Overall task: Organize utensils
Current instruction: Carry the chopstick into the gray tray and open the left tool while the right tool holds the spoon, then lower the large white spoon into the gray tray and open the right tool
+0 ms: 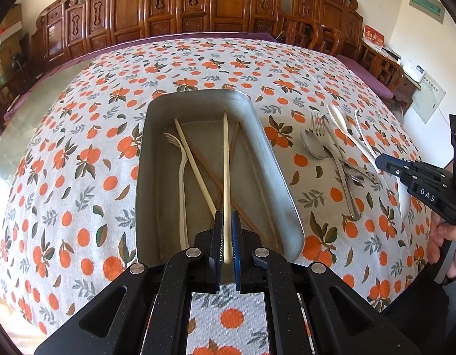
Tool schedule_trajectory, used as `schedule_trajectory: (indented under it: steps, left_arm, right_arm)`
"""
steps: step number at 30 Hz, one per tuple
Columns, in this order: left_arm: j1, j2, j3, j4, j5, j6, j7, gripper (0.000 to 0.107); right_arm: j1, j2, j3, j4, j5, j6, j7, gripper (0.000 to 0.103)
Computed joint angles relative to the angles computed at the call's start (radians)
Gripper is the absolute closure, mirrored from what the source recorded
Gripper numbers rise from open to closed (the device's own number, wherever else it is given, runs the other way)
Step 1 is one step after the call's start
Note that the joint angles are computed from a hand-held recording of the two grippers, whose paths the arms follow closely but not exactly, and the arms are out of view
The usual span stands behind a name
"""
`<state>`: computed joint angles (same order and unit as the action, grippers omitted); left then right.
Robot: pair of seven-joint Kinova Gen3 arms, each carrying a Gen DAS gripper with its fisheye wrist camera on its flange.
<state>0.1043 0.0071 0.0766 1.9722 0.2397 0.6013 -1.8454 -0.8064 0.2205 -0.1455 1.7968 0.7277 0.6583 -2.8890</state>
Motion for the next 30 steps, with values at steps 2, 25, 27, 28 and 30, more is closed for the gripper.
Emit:
schedule_trajectory:
  steps: [2,25,27,28,30]
  left_arm:
    - [-0.002,0.003,-0.002,0.0,0.022,-0.001,-0.023,0.102]
    - [-0.043,-0.09,-0.08,0.038,0.237,-0.047,-0.279,0.084]
    - [-0.046,-0.101,-0.088,0.039,0.244,-0.044,-0.294,0.083]
    - [-0.047,-0.104,-0.093,0.038,0.248,-0.041,-0.302,0.083]
    - [-0.051,-0.113,-0.104,0.039,0.257,-0.036,-0.317,0.083]
  right_arm:
    - [0.0,0.003,-0.001,-0.004,-0.001,0.0,0.004,0.093]
    - [-0.074,0.032,-0.023,-0.145,-0.013,0.071,0.074,0.093]
    - [-0.085,0.046,-0.024,-0.178,-0.02,0.079,0.092,0.093]
    - [-0.092,0.052,-0.022,-0.193,-0.023,0.085,0.1,0.093]
    - [-0.103,0.07,-0.022,-0.233,-0.035,0.098,0.131,0.093]
